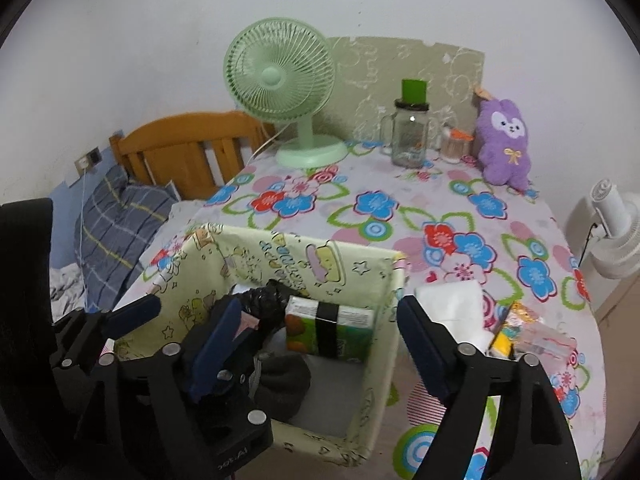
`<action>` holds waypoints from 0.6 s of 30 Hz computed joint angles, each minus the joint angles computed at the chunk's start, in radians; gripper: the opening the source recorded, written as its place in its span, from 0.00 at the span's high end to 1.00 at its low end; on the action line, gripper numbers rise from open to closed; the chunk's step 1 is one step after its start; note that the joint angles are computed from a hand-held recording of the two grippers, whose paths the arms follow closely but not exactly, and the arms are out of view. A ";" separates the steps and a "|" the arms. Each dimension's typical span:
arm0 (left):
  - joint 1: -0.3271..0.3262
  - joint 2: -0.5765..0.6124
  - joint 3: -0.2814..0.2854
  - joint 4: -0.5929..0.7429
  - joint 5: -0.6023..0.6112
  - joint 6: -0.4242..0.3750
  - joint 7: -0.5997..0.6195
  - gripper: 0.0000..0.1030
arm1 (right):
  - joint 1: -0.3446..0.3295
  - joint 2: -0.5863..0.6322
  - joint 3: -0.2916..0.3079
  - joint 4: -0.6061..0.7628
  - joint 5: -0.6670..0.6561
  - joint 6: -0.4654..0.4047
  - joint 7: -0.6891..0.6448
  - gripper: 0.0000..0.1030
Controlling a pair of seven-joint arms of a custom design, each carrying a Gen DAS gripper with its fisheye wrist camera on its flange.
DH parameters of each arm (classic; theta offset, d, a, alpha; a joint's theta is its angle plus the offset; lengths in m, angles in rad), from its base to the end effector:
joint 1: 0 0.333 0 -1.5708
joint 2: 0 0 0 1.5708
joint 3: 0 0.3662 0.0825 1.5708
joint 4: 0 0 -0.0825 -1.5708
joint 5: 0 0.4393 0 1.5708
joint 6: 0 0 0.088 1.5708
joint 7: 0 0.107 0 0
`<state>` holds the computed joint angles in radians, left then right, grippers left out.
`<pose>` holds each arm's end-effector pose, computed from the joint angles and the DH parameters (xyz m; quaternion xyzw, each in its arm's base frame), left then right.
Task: Organize soft objects
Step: 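Lower both items into the box and open both grippers, then withdraw both grippers from the box toward the clear tube and yellow pack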
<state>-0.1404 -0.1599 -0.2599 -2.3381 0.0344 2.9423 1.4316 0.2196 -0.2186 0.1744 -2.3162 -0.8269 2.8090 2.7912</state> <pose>0.5215 -0.2288 0.5050 -0.5492 0.7488 -0.3075 0.2076 0.4941 0.2490 0.5185 -0.6041 0.6816 -0.2646 0.3169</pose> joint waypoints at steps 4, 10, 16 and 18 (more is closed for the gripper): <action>0.003 -0.018 -0.012 -0.008 0.017 0.008 -0.017 0.07 | -0.011 -0.037 0.006 -0.020 -0.013 -0.007 0.014 0.15; 0.005 -0.052 -0.035 -0.023 0.032 0.019 -0.037 0.03 | -0.039 -0.098 0.026 -0.054 -0.053 -0.023 0.061 0.09; 0.023 -0.086 -0.070 -0.033 0.061 0.027 -0.073 0.01 | -0.066 -0.158 0.045 -0.086 -0.075 -0.030 0.088 0.05; 0.027 -0.097 -0.081 -0.036 0.070 0.030 -0.084 0.00 | -0.073 -0.178 0.049 -0.097 -0.077 -0.030 0.091 0.05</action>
